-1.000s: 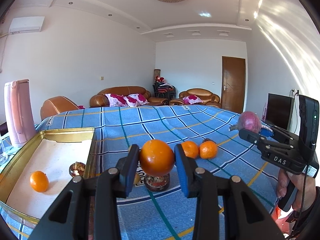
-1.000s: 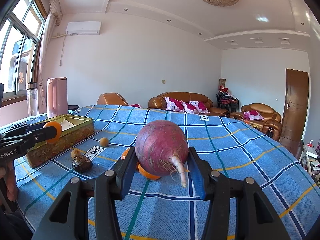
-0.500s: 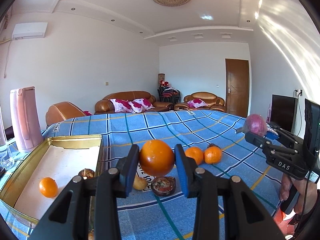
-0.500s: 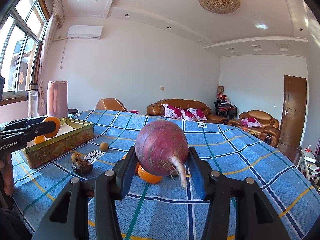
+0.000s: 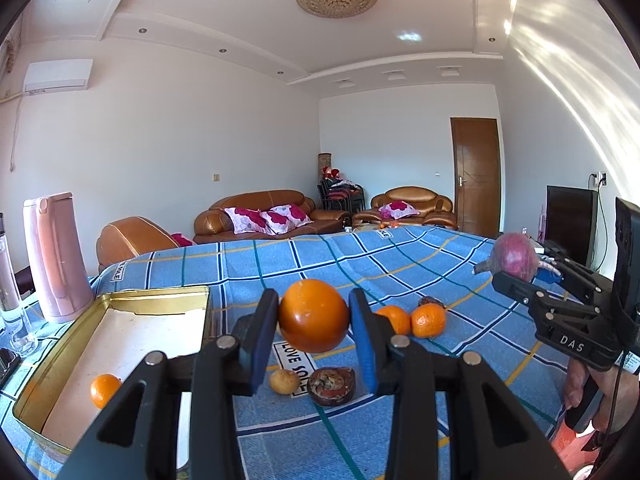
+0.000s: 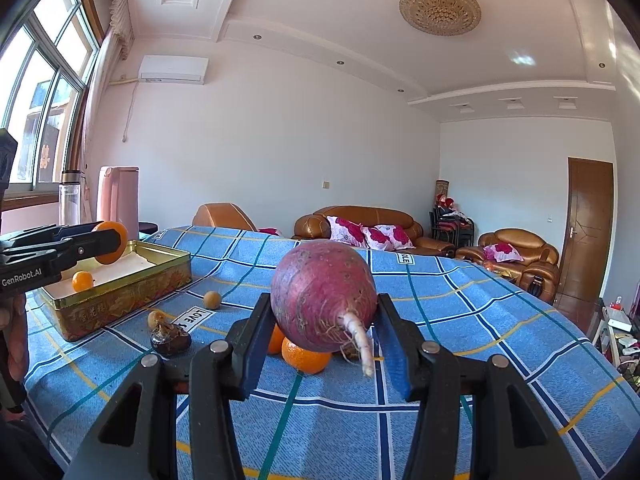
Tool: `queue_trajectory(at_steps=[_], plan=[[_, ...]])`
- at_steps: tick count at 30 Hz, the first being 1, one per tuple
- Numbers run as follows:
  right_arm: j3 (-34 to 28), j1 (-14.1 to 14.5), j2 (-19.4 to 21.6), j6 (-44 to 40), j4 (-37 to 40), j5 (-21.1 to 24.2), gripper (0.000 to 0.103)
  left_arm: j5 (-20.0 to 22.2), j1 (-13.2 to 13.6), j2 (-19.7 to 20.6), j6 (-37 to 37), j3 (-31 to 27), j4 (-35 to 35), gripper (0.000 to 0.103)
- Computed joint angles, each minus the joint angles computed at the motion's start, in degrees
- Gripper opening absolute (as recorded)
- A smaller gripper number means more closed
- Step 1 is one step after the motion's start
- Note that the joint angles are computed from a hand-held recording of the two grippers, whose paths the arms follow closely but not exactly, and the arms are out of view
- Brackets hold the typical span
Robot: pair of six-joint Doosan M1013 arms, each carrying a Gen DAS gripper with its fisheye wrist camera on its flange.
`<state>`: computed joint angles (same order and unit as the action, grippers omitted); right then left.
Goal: Organize fruits
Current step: 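Carry the orange toward the gold tray while the right tool carries the radish toward it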
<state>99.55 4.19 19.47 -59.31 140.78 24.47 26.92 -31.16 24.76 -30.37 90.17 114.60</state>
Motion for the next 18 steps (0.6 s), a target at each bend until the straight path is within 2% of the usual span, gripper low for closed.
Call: queue_trajectory(at_steps=[8, 18], plan=[[-0.8, 0.7, -0.4, 2.0, -3.0, -1.3, 0.052, 0.0, 0.1, -0.3, 3.0, -0.4, -2.7, 0.038], [-2.3, 2.1, -0.5, 9.5, -12.3, -2.1, 0.052, -0.4, 0.9, -0.7, 5.8, -0.7, -6.8, 0.038]])
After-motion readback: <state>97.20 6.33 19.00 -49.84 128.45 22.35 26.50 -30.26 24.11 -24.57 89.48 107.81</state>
